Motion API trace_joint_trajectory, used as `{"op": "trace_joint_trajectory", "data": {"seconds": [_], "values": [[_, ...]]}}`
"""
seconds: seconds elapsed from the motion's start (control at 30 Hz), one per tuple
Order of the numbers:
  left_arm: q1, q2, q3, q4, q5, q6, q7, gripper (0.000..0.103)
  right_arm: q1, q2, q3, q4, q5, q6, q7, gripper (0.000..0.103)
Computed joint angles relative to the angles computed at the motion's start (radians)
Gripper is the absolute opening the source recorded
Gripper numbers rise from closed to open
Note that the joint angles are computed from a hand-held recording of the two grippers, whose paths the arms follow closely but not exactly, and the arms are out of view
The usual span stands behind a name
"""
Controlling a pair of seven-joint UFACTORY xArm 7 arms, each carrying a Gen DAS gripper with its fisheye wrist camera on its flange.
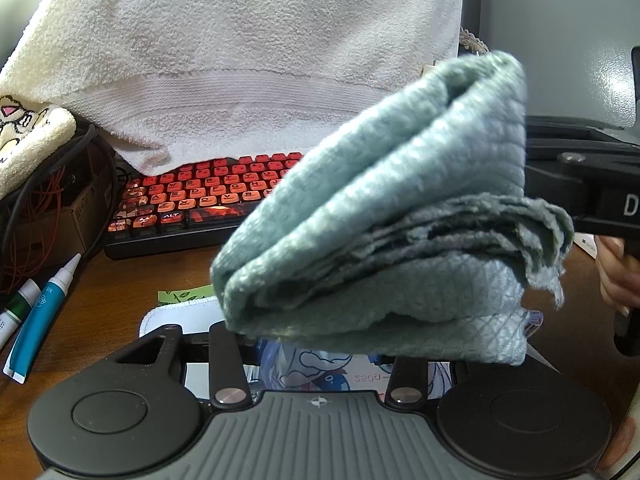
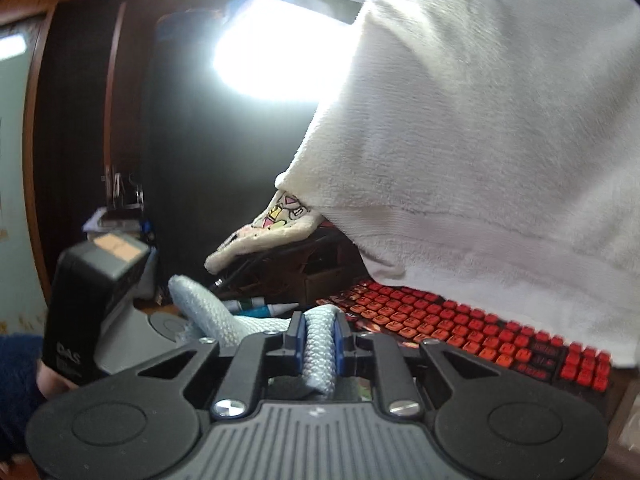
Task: Clean container
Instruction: 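Hold the cup with the left gripper while the right gripper scrubs the cloth inside the rim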
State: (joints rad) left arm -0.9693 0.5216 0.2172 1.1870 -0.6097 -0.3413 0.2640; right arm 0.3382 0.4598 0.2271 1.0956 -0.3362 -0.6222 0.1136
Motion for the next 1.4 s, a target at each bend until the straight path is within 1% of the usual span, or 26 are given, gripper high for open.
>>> {"op": "trace_joint_trajectory", "data": {"seconds": [0.03, 0.07, 0.13, 0.17, 0.23, 0.3, 0.4, 0.43, 0.47, 0.5, 0.53, 0.67, 0.7, 0.77, 0.83, 0.87, 0.93, 0.97, 1.03, 1.1, 1.2, 1.3, 1.4], "values": [[-0.001, 0.0, 0.001, 0.0, 0.0, 0.0, 0.001, 0.043, 0.013, -0.003, -0.01, 0.001, 0.024, 0.007, -0.012, 0.013], [0.0, 0.0, 0.0, 0.0, -0.001, 0.0, 0.001, 0.043, 0.041, -0.008, -0.03, -0.001, 0.073, 0.011, -0.041, 0.013], [0.0, 0.0, 0.0, 0.0, -0.001, -0.001, 0.002, 0.043, 0.119, -0.01, -0.09, -0.002, 0.21, 0.011, -0.143, 0.013], [0.0, 0.0, -0.001, 0.0, -0.002, -0.002, 0.002, 0.043, 0.134, -0.008, -0.101, 0.001, 0.256, 0.01, -0.169, 0.013], [0.0, 0.001, -0.001, 0.0, -0.003, -0.002, 0.004, 0.043, 0.121, -0.004, -0.091, 0.003, 0.295, 0.01, -0.165, 0.013], [0.0, 0.001, -0.001, 0.001, -0.004, -0.002, 0.005, 0.043, 0.092, -0.003, -0.068, -0.001, 0.28, 0.006, -0.138, 0.013], [-0.016, 0.004, 0.009, 0.003, -0.017, -0.001, 0.009, 0.043, 0.036, -0.002, -0.023, -0.007, 0.188, -0.003, -0.074, 0.013], [-0.016, 0.003, 0.008, 0.002, -0.018, -0.001, 0.01, 0.043, 0.018, -0.001, -0.01, -0.008, 0.155, -0.007, -0.051, 0.013], [-0.015, 0.002, 0.008, 0.001, -0.018, -0.002, 0.011, 0.043, -0.016, 0.004, 0.015, -0.008, 0.088, -0.012, -0.008, 0.013], [-0.014, 0.001, 0.007, 0.0, -0.018, -0.002, 0.011, 0.043, -0.035, 0.008, 0.029, -0.006, 0.037, -0.014, 0.021, 0.013], [-0.014, 0.0, 0.006, 0.0, -0.019, -0.002, 0.012, 0.043, -0.042, 0.011, 0.035, -0.001, -0.002, -0.012, 0.036, 0.013], [-0.018, 0.001, 0.009, 0.002, -0.024, 0.0, 0.017, 0.043, -0.008, 0.007, 0.007, 0.007, -0.023, -0.004, 0.003, 0.013], [-0.018, 0.002, 0.01, 0.003, -0.024, 0.0, 0.017, 0.043, -0.001, 0.007, 0.001, 0.007, -0.012, -0.002, -0.004, 0.013], [-0.019, 0.002, 0.01, 0.004, -0.025, 0.0, 0.017, 0.043, 0.05, 0.001, -0.04, 0.002, 0.093, 0.0, -0.057, 0.013], [-0.015, 0.002, 0.007, 0.003, -0.022, 0.0, 0.017, 0.043, 0.113, 0.0, -0.09, 0.002, 0.226, -0.004, -0.136, 0.014], [-0.011, 0.001, 0.004, 0.002, -0.019, -0.001, 0.016, 0.043, 0.123, 0.001, -0.097, 0.002, 0.274, -0.004, -0.149, 0.014], [-0.007, 0.0, 0.001, 0.001, -0.017, -0.002, 0.015, 0.043, 0.097, 0.003, -0.079, 0.004, 0.291, 0.001, -0.124, 0.013], [-0.007, 0.0, 0.001, 0.002, -0.017, -0.002, 0.015, 0.043, 0.084, 0.002, -0.068, 0.001, 0.283, -0.001, -0.11, 0.013], [-0.018, 0.004, 0.009, 0.004, -0.024, -0.002, 0.018, 0.043, 0.084, 0.003, -0.066, 0.0, 0.282, -0.005, -0.113, 0.013], [-0.015, 0.002, 0.006, 0.003, -0.024, -0.002, 0.017, 0.043, 0.046, 0.004, -0.036, 0.0, 0.223, -0.003, -0.07, 0.013], [-0.011, -0.001, 0.001, -0.001, -0.023, -0.005, 0.018, 0.043, -0.034, 0.012, 0.025, 0.002, 0.056, -0.007, 0.028, 0.013], [-0.008, -0.001, -0.002, -0.002, -0.024, -0.006, 0.02, 0.043, -0.064, 0.017, 0.044, 0.011, -0.061, -0.009, 0.079, 0.013], [-0.015, 0.001, 0.003, 0.0, -0.03, -0.005, 0.025, 0.043, -0.051, 0.017, 0.027, 0.017, -0.073, -0.003, 0.081, 0.014]]}}
